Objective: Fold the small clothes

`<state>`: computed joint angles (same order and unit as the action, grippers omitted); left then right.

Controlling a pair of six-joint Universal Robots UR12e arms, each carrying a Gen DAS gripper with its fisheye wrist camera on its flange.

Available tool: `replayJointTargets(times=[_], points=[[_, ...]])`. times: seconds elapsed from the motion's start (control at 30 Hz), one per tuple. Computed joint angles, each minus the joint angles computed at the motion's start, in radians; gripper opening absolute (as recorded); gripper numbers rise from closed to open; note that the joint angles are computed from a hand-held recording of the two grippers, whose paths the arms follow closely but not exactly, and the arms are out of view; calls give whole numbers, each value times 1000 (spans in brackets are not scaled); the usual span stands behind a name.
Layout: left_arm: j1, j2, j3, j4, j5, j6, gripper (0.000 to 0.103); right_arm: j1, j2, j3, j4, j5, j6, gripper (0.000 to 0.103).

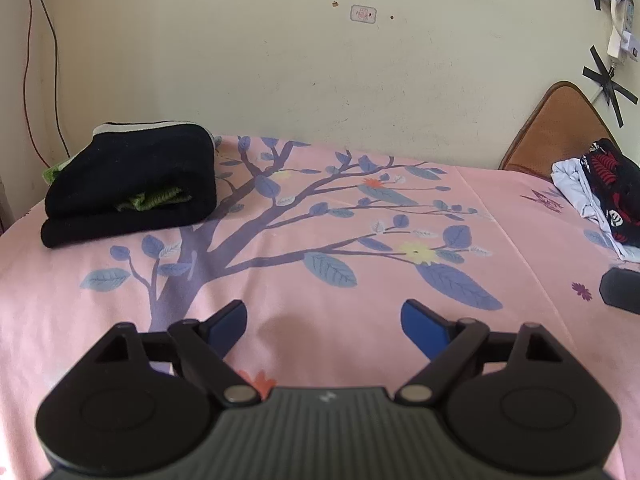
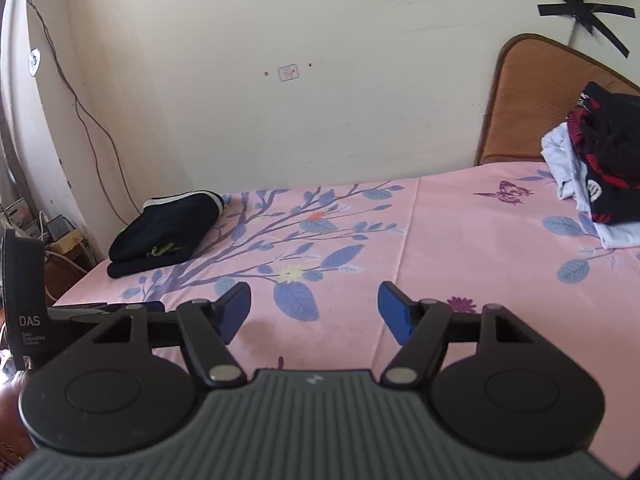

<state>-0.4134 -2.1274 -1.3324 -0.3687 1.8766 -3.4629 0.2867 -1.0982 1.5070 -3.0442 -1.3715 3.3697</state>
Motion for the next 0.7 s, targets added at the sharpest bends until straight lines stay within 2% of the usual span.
replayJointTargets(times=[0.03, 0.23, 0.43, 0.57, 0.67, 0.7], points=[[-4, -1, 1, 0, 19, 0, 93, 2, -1, 5, -6, -11, 6, 73], [-22, -6, 5, 6, 89, 25, 93, 1, -4, 23, -24, -20, 48, 73], [-24, -6, 5, 6, 103, 20, 93, 0, -13, 55, -52, -45, 69, 73], [-33, -10, 5, 23, 139, 33, 93, 1, -19, 77, -60, -67, 82, 73], [-42, -16, 10, 28, 174, 51, 94, 3, -20, 93, -114, -90, 99, 75], [-44, -17, 11, 29, 182, 56, 95, 5, -19, 98, -139, -101, 100, 79]])
